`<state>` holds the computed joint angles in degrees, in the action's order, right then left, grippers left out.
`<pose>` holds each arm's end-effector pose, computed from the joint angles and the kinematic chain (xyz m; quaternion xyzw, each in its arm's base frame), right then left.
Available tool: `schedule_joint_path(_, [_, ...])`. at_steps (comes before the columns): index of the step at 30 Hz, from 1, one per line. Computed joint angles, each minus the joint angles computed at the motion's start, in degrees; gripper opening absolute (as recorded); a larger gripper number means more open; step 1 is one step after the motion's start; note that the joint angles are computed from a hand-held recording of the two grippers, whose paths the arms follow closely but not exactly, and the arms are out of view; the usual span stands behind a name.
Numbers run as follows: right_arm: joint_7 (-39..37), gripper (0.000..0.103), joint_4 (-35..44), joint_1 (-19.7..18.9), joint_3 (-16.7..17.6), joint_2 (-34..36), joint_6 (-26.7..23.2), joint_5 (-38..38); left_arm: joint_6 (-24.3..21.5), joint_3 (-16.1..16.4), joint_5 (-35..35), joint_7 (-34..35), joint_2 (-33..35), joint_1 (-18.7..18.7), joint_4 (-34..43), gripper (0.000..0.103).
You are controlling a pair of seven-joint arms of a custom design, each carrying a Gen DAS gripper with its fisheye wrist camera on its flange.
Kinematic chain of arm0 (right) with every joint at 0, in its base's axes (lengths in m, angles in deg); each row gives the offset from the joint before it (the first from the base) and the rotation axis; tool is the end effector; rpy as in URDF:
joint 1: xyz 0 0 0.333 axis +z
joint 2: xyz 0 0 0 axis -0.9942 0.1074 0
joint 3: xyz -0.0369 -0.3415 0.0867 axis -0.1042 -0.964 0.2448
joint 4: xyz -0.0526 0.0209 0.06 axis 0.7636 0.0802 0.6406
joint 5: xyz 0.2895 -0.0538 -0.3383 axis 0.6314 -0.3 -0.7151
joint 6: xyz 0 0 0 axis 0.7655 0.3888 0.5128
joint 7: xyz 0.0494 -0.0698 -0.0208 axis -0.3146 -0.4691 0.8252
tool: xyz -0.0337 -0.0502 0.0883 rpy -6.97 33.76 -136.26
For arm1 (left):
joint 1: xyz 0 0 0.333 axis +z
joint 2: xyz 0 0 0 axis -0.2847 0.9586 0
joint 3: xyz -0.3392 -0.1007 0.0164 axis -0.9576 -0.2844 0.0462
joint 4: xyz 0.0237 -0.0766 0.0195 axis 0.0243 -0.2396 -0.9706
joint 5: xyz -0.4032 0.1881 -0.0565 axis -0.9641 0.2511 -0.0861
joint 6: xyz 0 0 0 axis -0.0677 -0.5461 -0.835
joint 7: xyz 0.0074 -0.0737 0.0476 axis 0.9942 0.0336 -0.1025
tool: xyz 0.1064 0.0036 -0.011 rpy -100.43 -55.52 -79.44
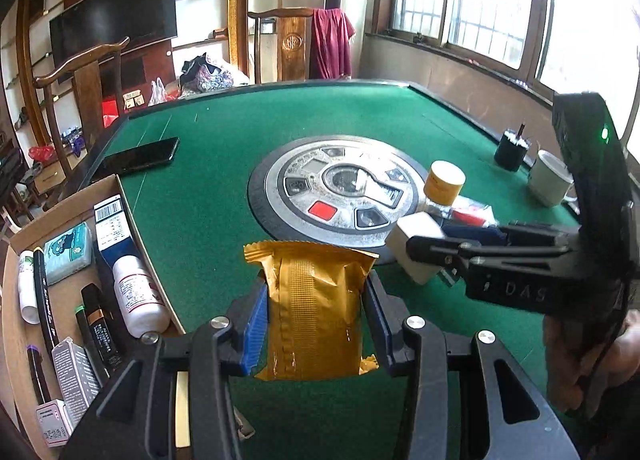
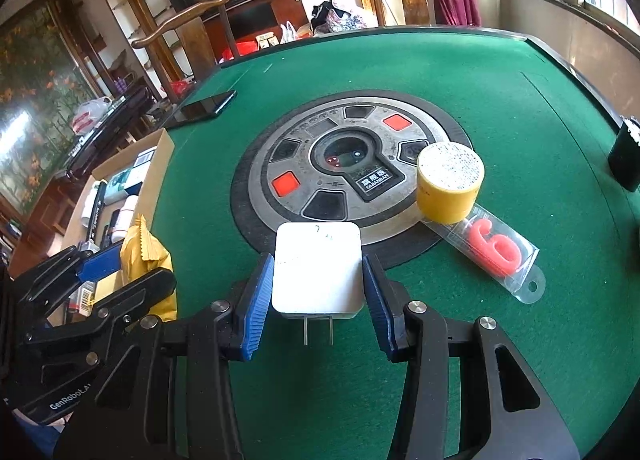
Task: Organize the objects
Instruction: 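Carry the snack packet with the left tool while the right tool carries the plug charger to the tray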
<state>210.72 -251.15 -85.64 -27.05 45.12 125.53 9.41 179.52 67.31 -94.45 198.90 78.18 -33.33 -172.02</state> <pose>0.3940 0.0970 0.4085 -0.5192 0.7763 -0.1928 0.3011 0.4868 -0.1869 0.3938 -0.3415 0.8544 -0.3755 0.1116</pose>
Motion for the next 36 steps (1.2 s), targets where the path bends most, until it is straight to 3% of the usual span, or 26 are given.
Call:
schedule_joint_path(20, [0.4, 0.045, 0.7, 3.0, 0.1, 1.5, 3.5, 3.0, -7.4, 2.7, -3.1, -3.2, -1.1, 3.9, 2.7, 0.045])
schedule_joint_path(29, [2.6, 0.045, 4.5, -0.4, 7.8, 3.3, 4.4, 0.7, -0.2, 2.7, 0.2, -12.5, 3.8, 7.7, 7.6, 0.045])
schedule_joint_path(36, [2.9, 0.045, 7.8, 0.3, 10.3, 6.5, 5.0, -2.0, 1.7, 2.5, 5.8, -21.9, 8.4, 11.4, 11.4, 0.045])
